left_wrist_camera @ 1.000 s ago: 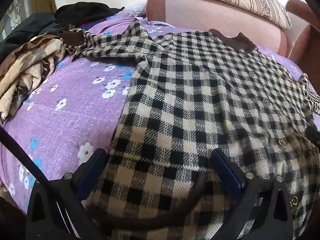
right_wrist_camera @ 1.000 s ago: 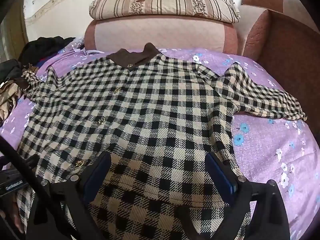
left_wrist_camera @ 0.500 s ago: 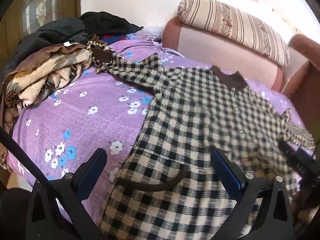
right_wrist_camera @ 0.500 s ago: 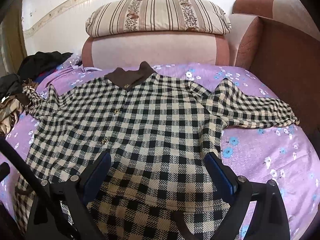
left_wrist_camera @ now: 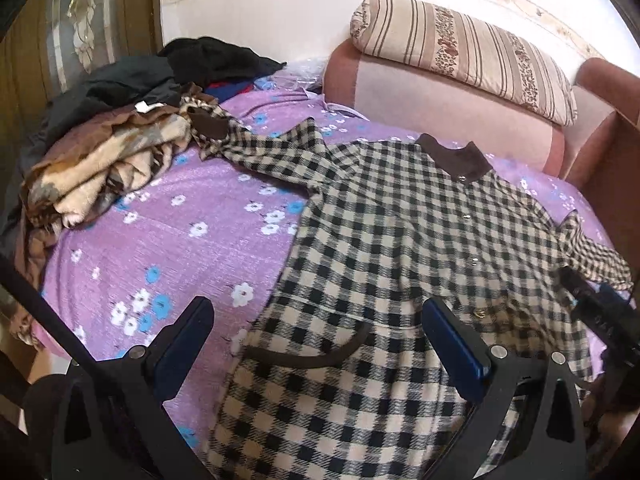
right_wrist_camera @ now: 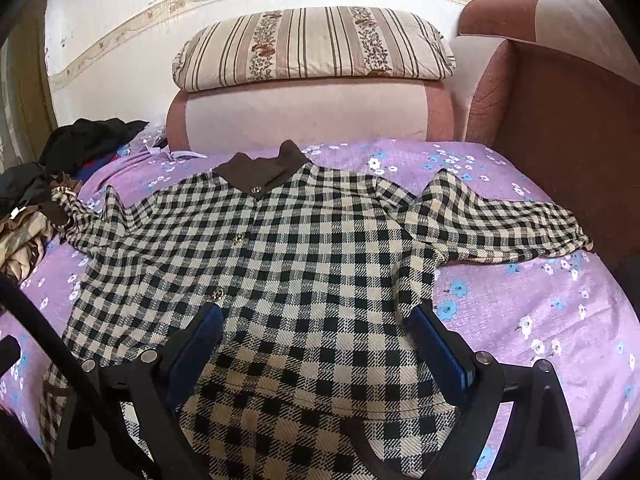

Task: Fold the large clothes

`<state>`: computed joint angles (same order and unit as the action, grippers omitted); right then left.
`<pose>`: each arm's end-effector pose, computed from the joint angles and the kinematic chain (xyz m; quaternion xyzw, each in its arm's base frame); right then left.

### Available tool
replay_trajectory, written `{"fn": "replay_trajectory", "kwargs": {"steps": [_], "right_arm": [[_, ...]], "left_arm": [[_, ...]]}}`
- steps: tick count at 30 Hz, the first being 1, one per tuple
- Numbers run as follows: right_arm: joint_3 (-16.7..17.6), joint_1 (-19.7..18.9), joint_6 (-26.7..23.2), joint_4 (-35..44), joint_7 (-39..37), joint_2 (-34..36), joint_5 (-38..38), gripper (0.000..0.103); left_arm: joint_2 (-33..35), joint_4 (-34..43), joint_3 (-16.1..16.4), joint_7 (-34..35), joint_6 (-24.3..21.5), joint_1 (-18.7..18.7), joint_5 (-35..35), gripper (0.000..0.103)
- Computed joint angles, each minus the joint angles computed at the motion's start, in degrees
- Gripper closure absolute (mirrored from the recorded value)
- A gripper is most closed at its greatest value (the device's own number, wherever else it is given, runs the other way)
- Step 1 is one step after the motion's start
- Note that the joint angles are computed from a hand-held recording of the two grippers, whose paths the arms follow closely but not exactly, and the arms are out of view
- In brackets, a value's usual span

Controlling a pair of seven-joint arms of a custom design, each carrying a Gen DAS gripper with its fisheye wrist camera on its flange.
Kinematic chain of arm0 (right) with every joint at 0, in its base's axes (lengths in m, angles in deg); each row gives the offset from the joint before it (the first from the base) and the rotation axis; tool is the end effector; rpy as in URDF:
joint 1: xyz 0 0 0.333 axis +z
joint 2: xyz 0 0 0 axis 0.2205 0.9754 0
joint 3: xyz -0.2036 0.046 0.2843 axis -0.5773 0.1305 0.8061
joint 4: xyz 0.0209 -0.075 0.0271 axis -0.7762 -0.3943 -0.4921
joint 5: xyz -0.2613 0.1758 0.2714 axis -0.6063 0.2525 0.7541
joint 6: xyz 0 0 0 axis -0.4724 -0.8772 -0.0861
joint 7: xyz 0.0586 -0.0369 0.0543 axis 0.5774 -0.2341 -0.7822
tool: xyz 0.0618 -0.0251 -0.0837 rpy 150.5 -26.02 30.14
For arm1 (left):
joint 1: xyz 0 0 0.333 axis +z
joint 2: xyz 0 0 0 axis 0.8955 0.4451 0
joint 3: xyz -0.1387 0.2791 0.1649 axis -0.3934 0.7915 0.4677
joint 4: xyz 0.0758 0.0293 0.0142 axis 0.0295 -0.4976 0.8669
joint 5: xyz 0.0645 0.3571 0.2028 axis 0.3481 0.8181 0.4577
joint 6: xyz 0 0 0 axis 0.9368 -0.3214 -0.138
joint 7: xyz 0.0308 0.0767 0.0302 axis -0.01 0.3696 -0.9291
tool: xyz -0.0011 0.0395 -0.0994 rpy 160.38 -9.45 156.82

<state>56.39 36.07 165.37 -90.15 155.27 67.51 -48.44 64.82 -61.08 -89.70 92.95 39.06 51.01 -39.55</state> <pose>0.7295 0.3238 0.5008 -0.7325 0.5374 -0.2282 0.3501 0.5900 -0.2189 0.5706 -0.8362 0.4010 -0.1653 0.3356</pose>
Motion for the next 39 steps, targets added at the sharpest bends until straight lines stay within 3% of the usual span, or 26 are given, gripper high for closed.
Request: {"fn": "replay_trajectory", "kwargs": {"steps": [6, 16, 39], "right_arm": [[-2.6, 2.3, 1.3, -1.4, 1.4, -0.5, -3.3, 0.006], [-2.0, 2.1, 0.8, -1.6, 0.8, -0.1, -4.3, 0.006], [-3.2, 3.0, -2.4, 0.5, 2.3, 2.2, -7.3, 0.006]], "left_arm": [[-0.2, -1.4, 0.1, -0.8, 0.3, 0.3, 0.6, 0.000], [1.0, -2.2, 0.3, -1.2, -2.0, -0.1, 0.6, 0.000], [2.5, -4.5, 1.7, -0.2, 2.6, 1.0, -3.0, 0.000]]}}
